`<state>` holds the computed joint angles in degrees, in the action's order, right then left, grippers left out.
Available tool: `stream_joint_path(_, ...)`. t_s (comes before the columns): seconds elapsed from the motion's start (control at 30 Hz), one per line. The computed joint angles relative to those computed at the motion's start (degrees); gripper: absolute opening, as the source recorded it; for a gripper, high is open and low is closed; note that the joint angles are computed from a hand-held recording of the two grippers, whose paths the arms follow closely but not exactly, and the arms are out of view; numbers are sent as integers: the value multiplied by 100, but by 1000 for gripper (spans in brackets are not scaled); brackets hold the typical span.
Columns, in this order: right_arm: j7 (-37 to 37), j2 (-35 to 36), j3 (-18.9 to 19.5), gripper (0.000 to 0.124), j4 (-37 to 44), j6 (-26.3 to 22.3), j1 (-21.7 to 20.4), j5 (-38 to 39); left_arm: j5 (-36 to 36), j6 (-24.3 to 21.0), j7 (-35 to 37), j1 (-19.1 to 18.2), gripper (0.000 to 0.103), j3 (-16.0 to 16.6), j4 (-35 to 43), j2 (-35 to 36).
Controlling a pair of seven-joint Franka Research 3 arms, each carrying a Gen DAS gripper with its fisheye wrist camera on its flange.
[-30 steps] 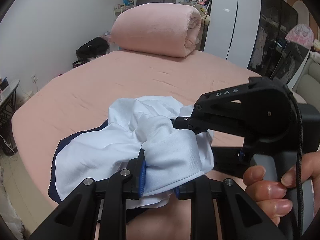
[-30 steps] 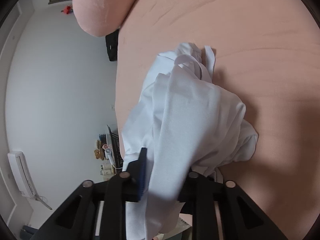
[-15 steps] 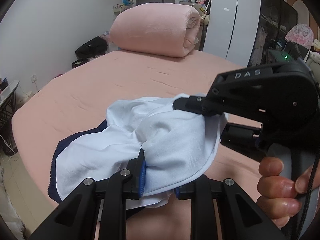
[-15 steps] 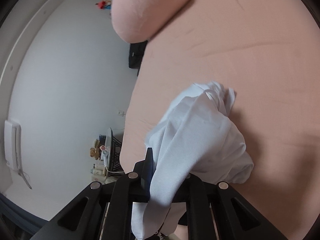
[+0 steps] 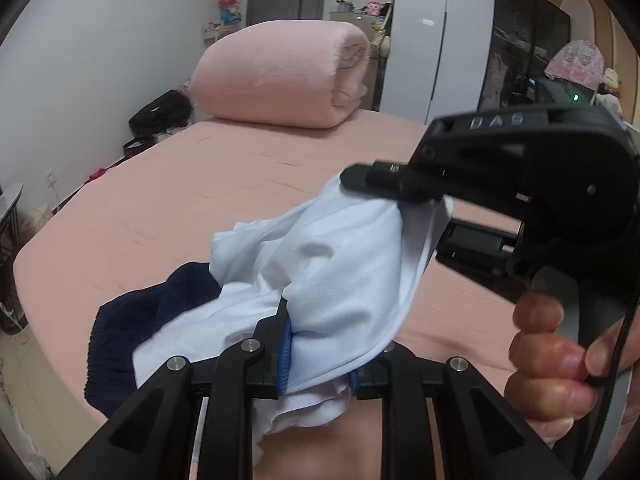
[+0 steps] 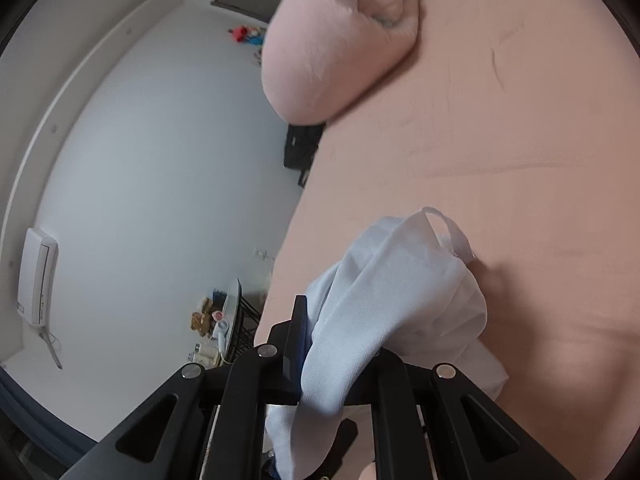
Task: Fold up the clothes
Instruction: 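Shake out the white shirt with both grippers and lay it on the bed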
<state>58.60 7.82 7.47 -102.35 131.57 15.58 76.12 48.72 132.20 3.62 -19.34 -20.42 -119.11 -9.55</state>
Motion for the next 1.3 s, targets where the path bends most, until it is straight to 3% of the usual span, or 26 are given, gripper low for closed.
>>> stream_joint_path(0.2,-437,-427,-161,8,-230,42,-89,94,94,-25,130,-118,19,-45,439,328)
stream_joint_path(0.5,-1080,-936,-479,8,-735,524,-166,-102,173,-25,409,-512,19,17,1368,1123)
stream_joint_path(0.8,-988,-994,-751,8,-914,713,-485,167,50,154,1050,-1031,19,272,2301,1955)
stream_joint_path(1.0,-1032,-1159,-753,8,-1086,1358,-540,-550,-188,216,1570,-1290,19,396,2792,2354)
stream_joint_path(1.17,-1002,-1407,-898,8,-1358,1305,-585,-494,-416,204,1987,-1487,19,459,3127,2640)
stream_joint_path(1.3,-849,-1564,-953,8,-1584,1399,-646,-933,-597,272,2220,-1626,19,513,3338,2856)
